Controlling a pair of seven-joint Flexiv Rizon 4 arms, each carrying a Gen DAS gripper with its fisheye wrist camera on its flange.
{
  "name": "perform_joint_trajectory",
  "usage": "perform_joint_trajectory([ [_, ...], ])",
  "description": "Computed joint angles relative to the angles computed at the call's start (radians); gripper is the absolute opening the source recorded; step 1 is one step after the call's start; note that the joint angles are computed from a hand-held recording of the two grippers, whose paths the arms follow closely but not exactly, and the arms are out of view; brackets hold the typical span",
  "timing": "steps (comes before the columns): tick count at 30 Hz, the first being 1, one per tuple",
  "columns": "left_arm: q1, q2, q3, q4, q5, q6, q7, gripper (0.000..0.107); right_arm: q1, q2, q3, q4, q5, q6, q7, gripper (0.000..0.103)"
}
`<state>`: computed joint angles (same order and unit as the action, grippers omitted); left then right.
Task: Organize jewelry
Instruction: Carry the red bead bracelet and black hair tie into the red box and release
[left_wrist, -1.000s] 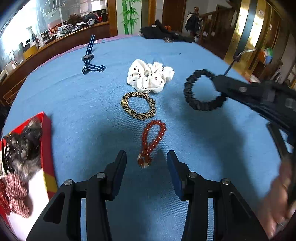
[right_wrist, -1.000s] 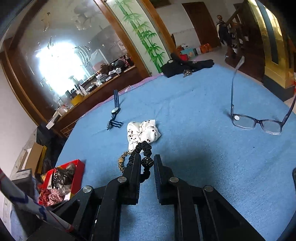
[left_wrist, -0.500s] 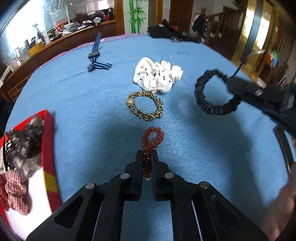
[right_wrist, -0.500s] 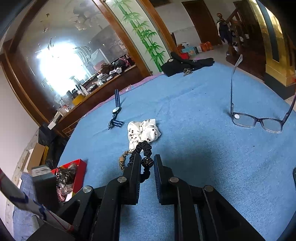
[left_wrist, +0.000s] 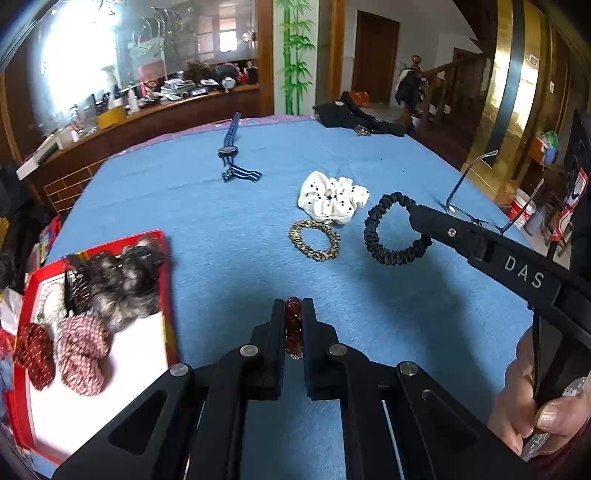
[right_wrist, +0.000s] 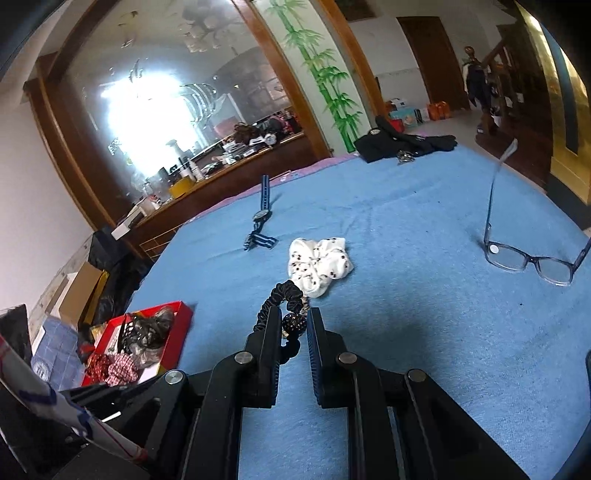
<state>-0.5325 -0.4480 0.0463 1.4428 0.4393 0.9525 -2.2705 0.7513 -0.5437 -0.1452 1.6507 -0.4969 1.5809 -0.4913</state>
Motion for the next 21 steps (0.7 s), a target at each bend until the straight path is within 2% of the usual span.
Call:
perform_joint_trajectory([
  [6, -0.032, 0.040, 0.023, 0.034, 0.083, -0.013, -0.075, 0.007, 0.052, 0.046, -0.041, 0.068, -0.031, 0.017, 0.012, 0.015],
  [11, -0.041, 0.069, 0.022, 0.054, 0.159, -0.030, -0.137, 0.007, 0.069, 0.076, -0.041, 0.106, -0.051, 0.015, 0.020, 0.015],
  [21, -0.022, 0.120, -0.004, 0.104, 0.231, -0.029, -0.200, 0.007, 0.071, 0.097, -0.014, 0.118, -0.115, -0.007, 0.048, 0.015],
])
